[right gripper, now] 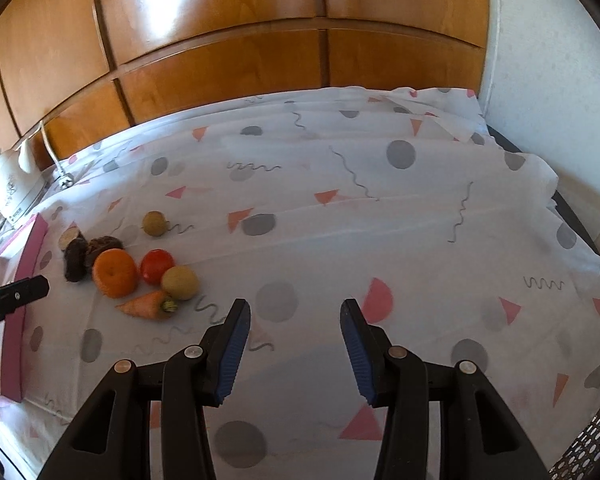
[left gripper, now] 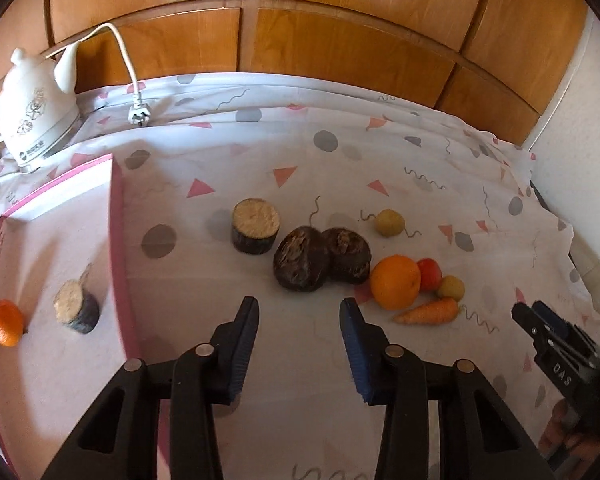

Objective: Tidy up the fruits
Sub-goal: 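Reach the left tool to the dark round item and grasp it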

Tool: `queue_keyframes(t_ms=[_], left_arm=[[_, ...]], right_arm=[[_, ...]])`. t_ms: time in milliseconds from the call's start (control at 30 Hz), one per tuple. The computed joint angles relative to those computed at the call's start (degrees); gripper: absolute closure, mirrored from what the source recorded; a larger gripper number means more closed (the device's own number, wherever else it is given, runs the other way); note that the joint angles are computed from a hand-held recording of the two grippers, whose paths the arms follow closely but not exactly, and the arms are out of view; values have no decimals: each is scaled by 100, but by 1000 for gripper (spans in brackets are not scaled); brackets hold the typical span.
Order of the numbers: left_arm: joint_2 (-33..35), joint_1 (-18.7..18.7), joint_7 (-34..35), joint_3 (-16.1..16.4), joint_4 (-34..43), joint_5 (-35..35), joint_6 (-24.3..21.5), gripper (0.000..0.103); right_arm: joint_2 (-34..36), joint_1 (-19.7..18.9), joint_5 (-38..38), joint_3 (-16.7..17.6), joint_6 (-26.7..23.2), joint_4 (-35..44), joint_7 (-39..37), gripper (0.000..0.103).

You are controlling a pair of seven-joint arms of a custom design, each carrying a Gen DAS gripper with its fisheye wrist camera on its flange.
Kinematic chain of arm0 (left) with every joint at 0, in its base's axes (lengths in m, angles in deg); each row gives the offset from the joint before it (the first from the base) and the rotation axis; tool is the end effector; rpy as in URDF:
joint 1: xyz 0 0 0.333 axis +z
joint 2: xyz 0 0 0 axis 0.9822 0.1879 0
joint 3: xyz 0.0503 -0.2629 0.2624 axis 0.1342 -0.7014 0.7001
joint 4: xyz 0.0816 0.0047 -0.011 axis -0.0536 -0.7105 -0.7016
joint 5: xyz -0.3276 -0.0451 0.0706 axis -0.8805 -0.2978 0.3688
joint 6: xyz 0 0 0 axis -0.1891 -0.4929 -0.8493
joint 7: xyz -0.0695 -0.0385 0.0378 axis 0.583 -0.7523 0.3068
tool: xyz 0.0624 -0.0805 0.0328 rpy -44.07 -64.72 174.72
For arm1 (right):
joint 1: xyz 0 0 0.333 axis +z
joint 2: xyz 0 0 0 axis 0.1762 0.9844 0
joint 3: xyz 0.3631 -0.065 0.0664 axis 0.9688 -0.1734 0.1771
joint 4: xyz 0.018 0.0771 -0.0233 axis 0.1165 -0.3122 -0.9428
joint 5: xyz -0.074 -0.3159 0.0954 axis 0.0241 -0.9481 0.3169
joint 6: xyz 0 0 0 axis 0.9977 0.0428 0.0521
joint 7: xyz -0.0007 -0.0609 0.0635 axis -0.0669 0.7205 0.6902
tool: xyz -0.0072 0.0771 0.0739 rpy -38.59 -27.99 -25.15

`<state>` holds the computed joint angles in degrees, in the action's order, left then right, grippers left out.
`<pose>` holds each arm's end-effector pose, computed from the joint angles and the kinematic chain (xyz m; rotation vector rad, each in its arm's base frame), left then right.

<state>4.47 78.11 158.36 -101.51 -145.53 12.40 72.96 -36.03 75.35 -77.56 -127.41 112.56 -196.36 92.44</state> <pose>0.7537 -0.2029 0.3568 -1.4098 2.5006 -0.8619 0.5844 0.1952 0.3268 -1.1677 2.3526 -0.8027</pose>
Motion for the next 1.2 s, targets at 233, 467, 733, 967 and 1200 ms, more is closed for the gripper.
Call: queue_keyframes(t_ms=[233, 467, 733, 967, 1200], left_arm=[[351, -312, -231, 193, 659, 133, -252, 54], [894, -396, -390, 209, 1594, 49, -938, 68], [751, -153, -23, -15, 1141, -259, -710, 69], [333, 80, 275, -155, 242, -346, -86, 70], [-5, 511, 668, -594, -416, -550, 400, 103]], right_arm=[[8, -59, 36, 15, -58, -114, 63, 55], [180, 44, -85, -161, -296, -187, 289, 55], [281, 29, -73, -152, -91, -323, 447, 48], [679, 285, 214, -390, 1, -315, 382, 41], [796, 360, 400, -456, -61, -266, 252, 39]])
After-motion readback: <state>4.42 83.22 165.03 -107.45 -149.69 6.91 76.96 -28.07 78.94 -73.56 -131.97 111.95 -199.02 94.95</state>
